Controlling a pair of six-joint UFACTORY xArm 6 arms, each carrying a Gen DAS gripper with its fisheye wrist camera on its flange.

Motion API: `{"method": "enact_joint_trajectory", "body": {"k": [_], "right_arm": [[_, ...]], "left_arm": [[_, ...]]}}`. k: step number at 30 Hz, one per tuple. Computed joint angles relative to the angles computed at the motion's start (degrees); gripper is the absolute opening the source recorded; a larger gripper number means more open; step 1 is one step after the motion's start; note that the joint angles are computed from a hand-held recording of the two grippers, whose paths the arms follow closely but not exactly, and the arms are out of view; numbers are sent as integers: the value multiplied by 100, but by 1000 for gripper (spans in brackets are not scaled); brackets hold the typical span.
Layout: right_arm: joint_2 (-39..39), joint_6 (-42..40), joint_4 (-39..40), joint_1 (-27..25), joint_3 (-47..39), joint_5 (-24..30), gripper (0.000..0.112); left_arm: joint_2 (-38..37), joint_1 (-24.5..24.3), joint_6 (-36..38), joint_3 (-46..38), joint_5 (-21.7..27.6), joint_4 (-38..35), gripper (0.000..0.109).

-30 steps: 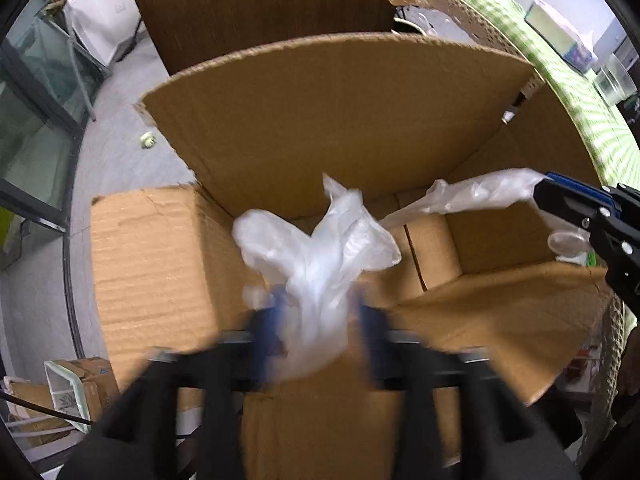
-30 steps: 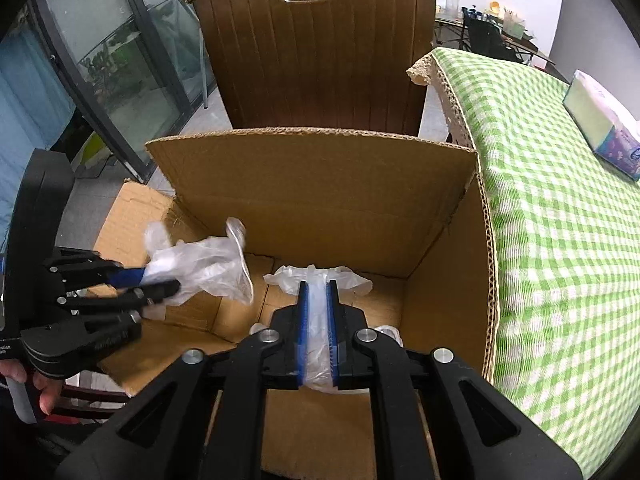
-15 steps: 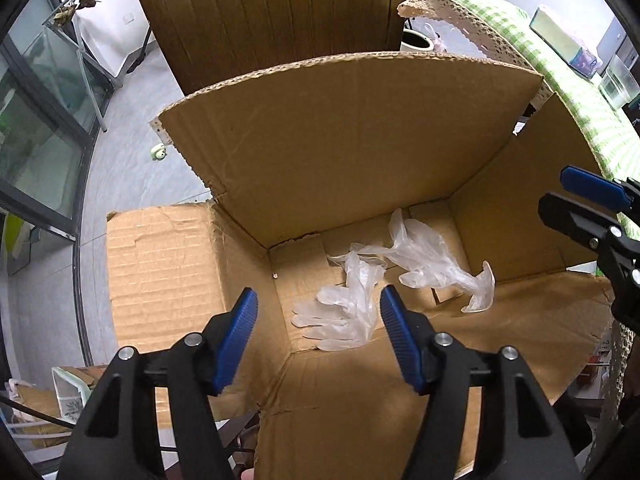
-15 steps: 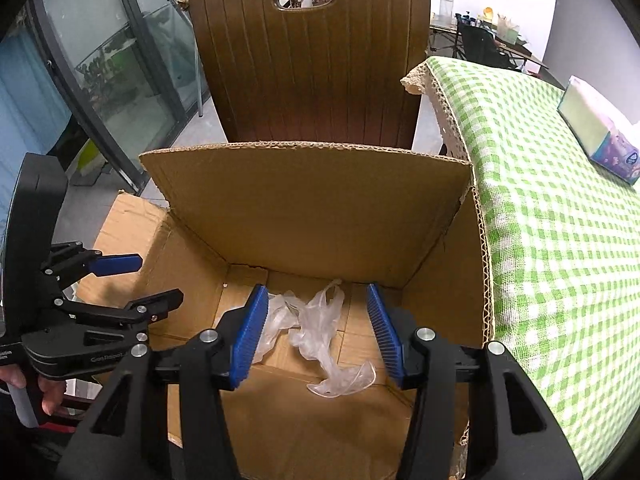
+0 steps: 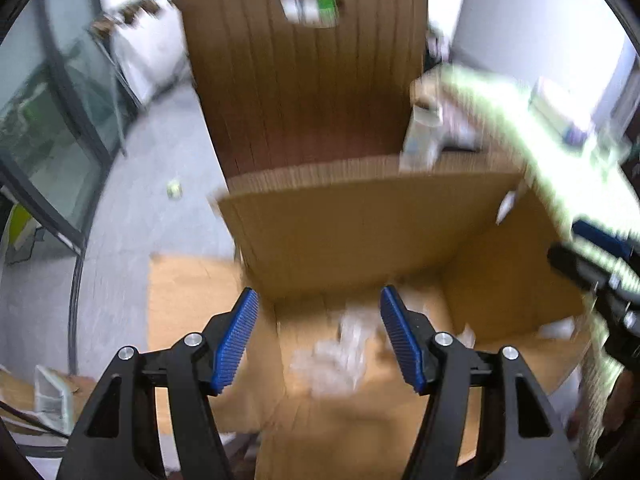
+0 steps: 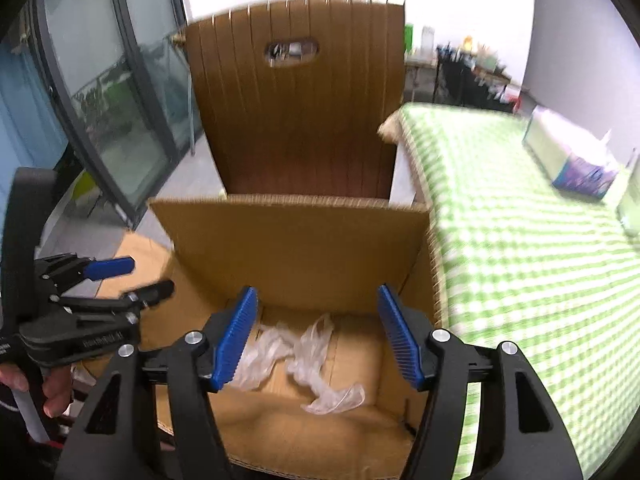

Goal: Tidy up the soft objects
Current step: 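Open both tools to drop the plastic gloves into the box, then move both open tools back over the table toward the clothes pile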

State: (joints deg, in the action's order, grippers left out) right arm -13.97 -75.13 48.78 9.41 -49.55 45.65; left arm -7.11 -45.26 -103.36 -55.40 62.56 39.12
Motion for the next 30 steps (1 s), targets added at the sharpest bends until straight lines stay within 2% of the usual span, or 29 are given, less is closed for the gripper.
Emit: {"method": "enact_joint_trajectory", "body": {"k": [2, 5, 6, 7, 10, 19, 25, 30], "right_arm": [[-238, -556, 673, -163, 121, -21, 65], [-756, -1687, 2039, -399, 493, -177, 82], [-909, -2001, 2436, -434, 620, -312, 87], [-1004, -2212, 2692, -477, 703, -356, 87], [-1141, -2349, 2975, -665, 790, -283, 88], [-1280, -2255, 3018, -910, 881, -244, 88], [-1474, -2252, 3054, -1212, 987, -233, 88], [-1556, -2214, 3119, -1767, 1040, -304, 88]], "left_arm": [[21, -319, -543, -174, 588, 637, 70], [252, -892, -1288, -515, 1700, 1540, 83], [341, -1059, -1473, -603, 2003, 1793, 84], [407, -1153, -1543, -670, 2152, 1930, 85], [488, -1245, -1497, -778, 2194, 2116, 85], [682, -1525, -1451, -1057, 2441, 2429, 86], [785, -1500, -1401, -1171, 2354, 2438, 87], [1042, -1476, -1280, -1441, 2095, 2626, 87]]}}
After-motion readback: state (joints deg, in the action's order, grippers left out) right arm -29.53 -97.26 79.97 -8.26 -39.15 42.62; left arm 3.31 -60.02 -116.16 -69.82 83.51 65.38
